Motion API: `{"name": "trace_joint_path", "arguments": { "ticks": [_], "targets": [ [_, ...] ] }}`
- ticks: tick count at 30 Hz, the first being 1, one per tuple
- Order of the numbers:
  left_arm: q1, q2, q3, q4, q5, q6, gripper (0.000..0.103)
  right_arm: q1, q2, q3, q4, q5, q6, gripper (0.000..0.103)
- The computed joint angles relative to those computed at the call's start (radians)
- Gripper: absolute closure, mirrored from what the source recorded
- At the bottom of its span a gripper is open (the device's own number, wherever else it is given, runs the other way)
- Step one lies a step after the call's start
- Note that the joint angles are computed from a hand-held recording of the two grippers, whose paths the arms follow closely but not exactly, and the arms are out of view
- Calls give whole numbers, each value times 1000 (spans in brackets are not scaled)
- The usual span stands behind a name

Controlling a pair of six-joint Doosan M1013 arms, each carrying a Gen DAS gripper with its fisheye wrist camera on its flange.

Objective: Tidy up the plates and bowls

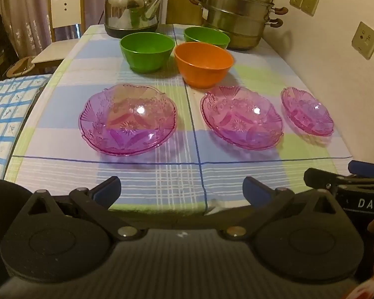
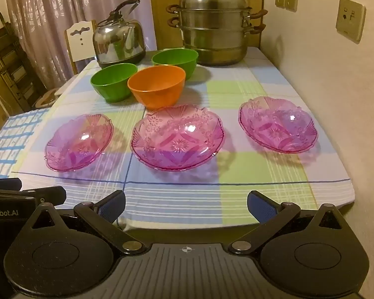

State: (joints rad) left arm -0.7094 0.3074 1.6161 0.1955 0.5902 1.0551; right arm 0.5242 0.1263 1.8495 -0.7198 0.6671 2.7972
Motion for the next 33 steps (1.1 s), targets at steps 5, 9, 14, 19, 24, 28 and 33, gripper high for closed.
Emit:
{"name": "trace_joint_path", "arguments": {
  "ticks": [5,9,14,19,24,28,33],
  "targets": [
    [-1,-4,15,15,-24,-22,0,-4,6,-9,8,9,-31,0],
    [-4,-7,18,29,-32,-30,0,11,8,-2,-41,19,19,0],
    [-8,0,9,35,-16,-24,0,0,6,-6,-8,24,-19,0],
    [-7,-2,12,32,-22,-20,0,0,5,-6,-10,26,-15,0],
    [-9,-1,11,34,-21,-21,0,-3,4,-4,-12,22,-9,0],
    [-10,0,10,37,-21,-23,0,-3,4,-4,-13,25,-10,0],
    [-10,0,10,35,-21,-22,0,-4,4,-4,-11,25,-11,0]
  ]
}}
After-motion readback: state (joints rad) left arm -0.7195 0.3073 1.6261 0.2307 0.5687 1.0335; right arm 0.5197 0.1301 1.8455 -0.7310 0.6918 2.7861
